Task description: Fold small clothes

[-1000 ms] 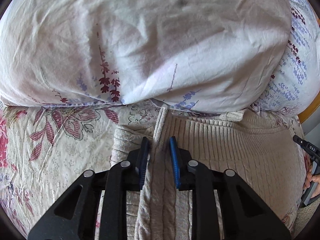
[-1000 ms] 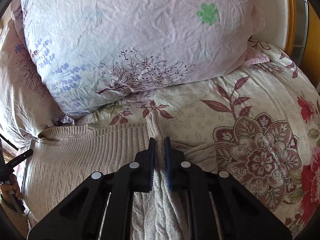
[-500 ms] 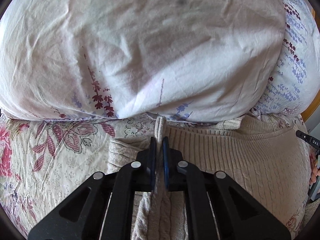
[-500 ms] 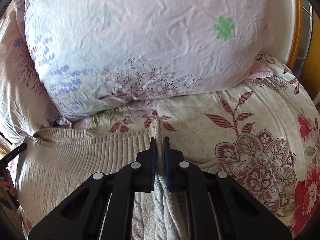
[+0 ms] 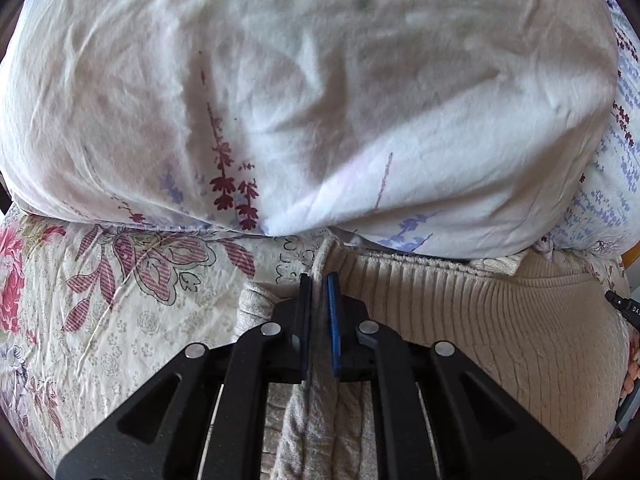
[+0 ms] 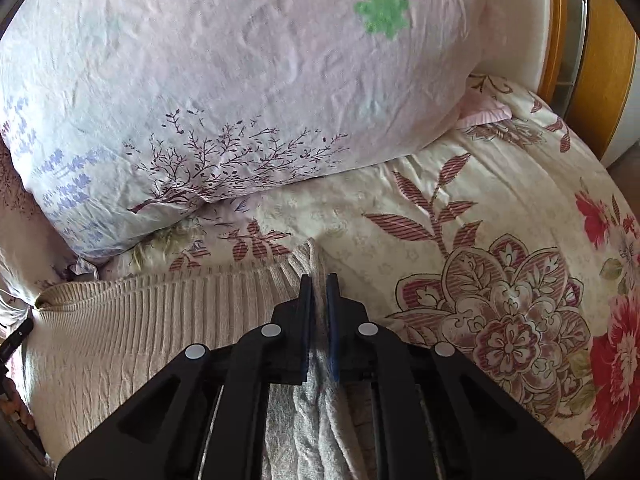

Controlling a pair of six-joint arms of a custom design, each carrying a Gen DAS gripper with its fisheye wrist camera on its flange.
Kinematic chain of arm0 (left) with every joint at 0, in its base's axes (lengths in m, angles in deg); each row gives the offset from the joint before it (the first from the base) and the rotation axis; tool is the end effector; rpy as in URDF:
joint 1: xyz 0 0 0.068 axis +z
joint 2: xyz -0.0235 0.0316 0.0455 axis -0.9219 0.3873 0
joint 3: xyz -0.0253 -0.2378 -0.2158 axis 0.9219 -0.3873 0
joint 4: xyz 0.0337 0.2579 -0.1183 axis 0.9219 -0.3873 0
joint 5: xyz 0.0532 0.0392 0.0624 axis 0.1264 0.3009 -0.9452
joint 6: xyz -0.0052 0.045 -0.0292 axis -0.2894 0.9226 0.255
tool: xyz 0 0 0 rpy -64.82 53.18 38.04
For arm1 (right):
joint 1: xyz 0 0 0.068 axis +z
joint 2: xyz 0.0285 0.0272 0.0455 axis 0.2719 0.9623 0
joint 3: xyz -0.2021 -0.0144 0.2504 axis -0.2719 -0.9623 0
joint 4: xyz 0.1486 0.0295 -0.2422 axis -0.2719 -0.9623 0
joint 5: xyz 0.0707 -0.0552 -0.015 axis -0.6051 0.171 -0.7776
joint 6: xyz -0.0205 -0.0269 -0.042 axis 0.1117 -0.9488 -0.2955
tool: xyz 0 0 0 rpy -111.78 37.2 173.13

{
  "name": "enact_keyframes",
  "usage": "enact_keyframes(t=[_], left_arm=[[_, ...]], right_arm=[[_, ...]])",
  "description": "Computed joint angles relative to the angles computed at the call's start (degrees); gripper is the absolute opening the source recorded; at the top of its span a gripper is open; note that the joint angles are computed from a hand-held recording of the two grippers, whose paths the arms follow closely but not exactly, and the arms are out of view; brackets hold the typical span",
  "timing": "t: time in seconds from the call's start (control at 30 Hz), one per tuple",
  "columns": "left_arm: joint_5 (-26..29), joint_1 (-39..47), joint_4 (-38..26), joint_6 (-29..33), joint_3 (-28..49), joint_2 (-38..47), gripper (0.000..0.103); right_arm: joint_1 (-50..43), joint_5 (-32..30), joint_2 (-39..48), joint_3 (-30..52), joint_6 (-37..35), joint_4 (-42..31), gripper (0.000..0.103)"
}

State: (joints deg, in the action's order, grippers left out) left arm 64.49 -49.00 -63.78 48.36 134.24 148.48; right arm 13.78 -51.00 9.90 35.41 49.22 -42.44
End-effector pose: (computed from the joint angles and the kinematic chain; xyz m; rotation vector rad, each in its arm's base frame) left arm 0.3573 0.1013 0.1500 0.3328 2.4471 -0.2639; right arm 0.1623 -0.0124 0.1423 0.8489 2.3727 -0.0194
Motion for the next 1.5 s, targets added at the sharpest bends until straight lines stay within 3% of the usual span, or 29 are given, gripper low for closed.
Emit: enact_keyframes(t=[0.03, 0.1, 0.17, 0.23, 0.3, 0.33, 0.43, 0.53, 0.6, 0.77, 0.9, 1.0, 1.17, 1.5], left_arm=[[-0.6, -0.4, 1.0, -0.1, -0.8, -0.6, 0.013], [1.1, -0.2, 1.6, -0.8, -2.0, -1.6, 0.029], [6.5, 2.2, 0.3, -1.3, -2.7, -2.9, 0.058], [11.0, 5.8, -0.4, -1.4, -3.8, -5.0, 0.073], [14.4, 9.7, -2.0, 0.7, -4.7, -7.2, 0.08], [15.3, 11.5, -2.9, 2.3, -5.2, -8.2, 0.085], [14.0, 15.3, -1.0, 5.3, -8.0, -11.1, 0.093], [10.2, 17.1, 1.8, 7.0, -10.6, -12.5, 0.101], [8.9, 18.4, 3.3, 8.6, -10.8, -12.0, 0.101], [9.6, 19.7, -1.4, 12.6, -9.2, -11.2, 0.101], [8.8, 18.4, -1.1, 15.5, -10.6, -11.7, 0.101], [9.2, 17.9, 0.6, 17.8, -12.3, -12.6, 0.101], [9.7, 17.4, -2.3, 19.4, -11.4, -12.3, 0.101], [5.8, 14.3, -1.3, 19.9, -11.7, -11.6, 0.101]], right_arm=[[1.6, 1.8, 0.6, 0.8, 0.6, -1.0, 0.009], [4.0, 4.5, 0.9, 1.6, 1.5, -2.5, 0.016], [6.3, 7.6, -1.0, 2.1, 3.3, -5.5, 0.033], [10.2, 11.7, -4.2, 2.7, 6.6, -10.3, 0.066], [18.9, 21.8, -4.4, 5.3, 15.0, -19.5, 0.095], [24.4, 27.3, -3.8, 6.9, 20.0, -24.6, 0.101], [39.8, 37.6, 6.0, 13.4, 39.2, -41.7, 0.102], [48.3, 36.1, 13.7, 18.6, 47.7, -48.8, 0.102], [50.9, 32.3, 15.7, 20.2, 45.9, -46.4, 0.102], [57.9, 27.0, 22.2, 23.6, 42.3, -35.8, 0.102], [60.5, 30.6, 31.1, 28.6, 47.9, -39.4, 0.102], [61.3, 32.4, 29.9, 27.1, 50.8, -38.5, 0.102], [58.8, 30.0, 22.5, 19.5, 46.8, -26.9, 0.102], [56.0, 27.2, 25.3, 19.3, 45.1, -24.5, 0.102]])
